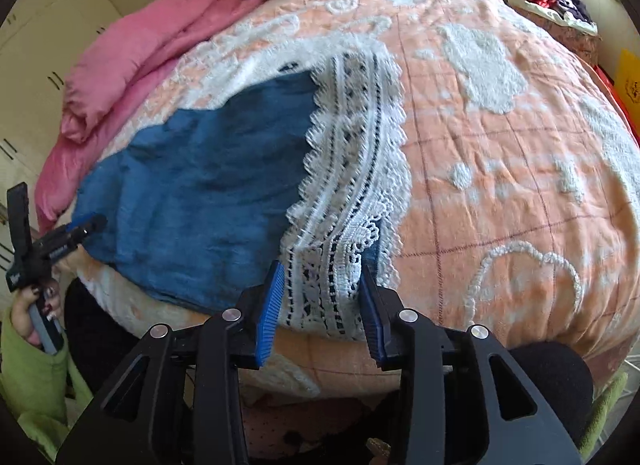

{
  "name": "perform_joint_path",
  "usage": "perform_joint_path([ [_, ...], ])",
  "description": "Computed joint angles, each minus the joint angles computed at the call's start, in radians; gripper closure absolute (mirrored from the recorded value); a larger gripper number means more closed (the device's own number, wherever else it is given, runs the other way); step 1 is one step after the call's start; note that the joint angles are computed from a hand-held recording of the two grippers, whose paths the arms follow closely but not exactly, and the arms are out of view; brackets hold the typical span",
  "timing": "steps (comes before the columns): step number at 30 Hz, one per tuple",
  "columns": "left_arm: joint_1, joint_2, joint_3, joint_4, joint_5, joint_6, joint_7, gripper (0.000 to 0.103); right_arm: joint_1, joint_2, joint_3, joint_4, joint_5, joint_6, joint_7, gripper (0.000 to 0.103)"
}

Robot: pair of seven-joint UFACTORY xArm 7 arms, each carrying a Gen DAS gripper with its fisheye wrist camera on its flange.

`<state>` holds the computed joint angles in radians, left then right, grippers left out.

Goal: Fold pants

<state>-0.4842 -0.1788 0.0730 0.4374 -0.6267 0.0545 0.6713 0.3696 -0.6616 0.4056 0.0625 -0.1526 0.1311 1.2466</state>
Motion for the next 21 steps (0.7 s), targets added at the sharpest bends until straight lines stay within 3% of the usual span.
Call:
perform_joint_path([
  [1, -0.018, 0.014, 0.038, 0.009, -0.024, 0.012, 0.024, 0.066, 0.005, 0.004, -0.011, -0.004, 0.005, 0.008, -0.002, 0.069],
  [2, -0.076, 0.014, 0.108, 0.014, -0.086, 0.022, 0.089, 0.066, 0.016, -0.014, -0.019, -0.015, 0.013, 0.035, 0.003, 0.069],
  [3, -0.101, 0.015, 0.136, 0.022, -0.186, 0.024, 0.188, 0.066, 0.027, -0.035, -0.027, -0.021, 0.019, 0.076, 0.005, 0.068],
  [7, -0.049, 0.004, 0.129, 0.037, -0.301, 0.064, 0.308, 0.073, 0.084, -0.149, -0.061, -0.073, 0.046, 0.124, 0.029, 0.067],
  [12, 0.033, -0.003, 0.099, 0.062, -0.332, 0.119, 0.325, 0.077, 0.074, -0.239, 0.015, 0.000, -0.015, 0.315, 0.053, 0.065],
  [15, 0.083, -0.015, 0.064, 0.062, -0.325, 0.143, 0.313, 0.077, 0.058, -0.235, 0.060, 0.046, -0.066, 0.369, 0.065, 0.063],
  [17, 0.114, -0.048, 0.033, 0.047, -0.318, 0.155, 0.297, 0.075, 0.048, -0.224, 0.057, 0.044, -0.097, 0.313, 0.056, 0.062],
  [21, 0.135, -0.071, -0.009, 0.027, -0.279, 0.099, 0.265, 0.069, -0.013, -0.077, 0.029, 0.050, -0.130, 0.069, -0.009, 0.061],
])
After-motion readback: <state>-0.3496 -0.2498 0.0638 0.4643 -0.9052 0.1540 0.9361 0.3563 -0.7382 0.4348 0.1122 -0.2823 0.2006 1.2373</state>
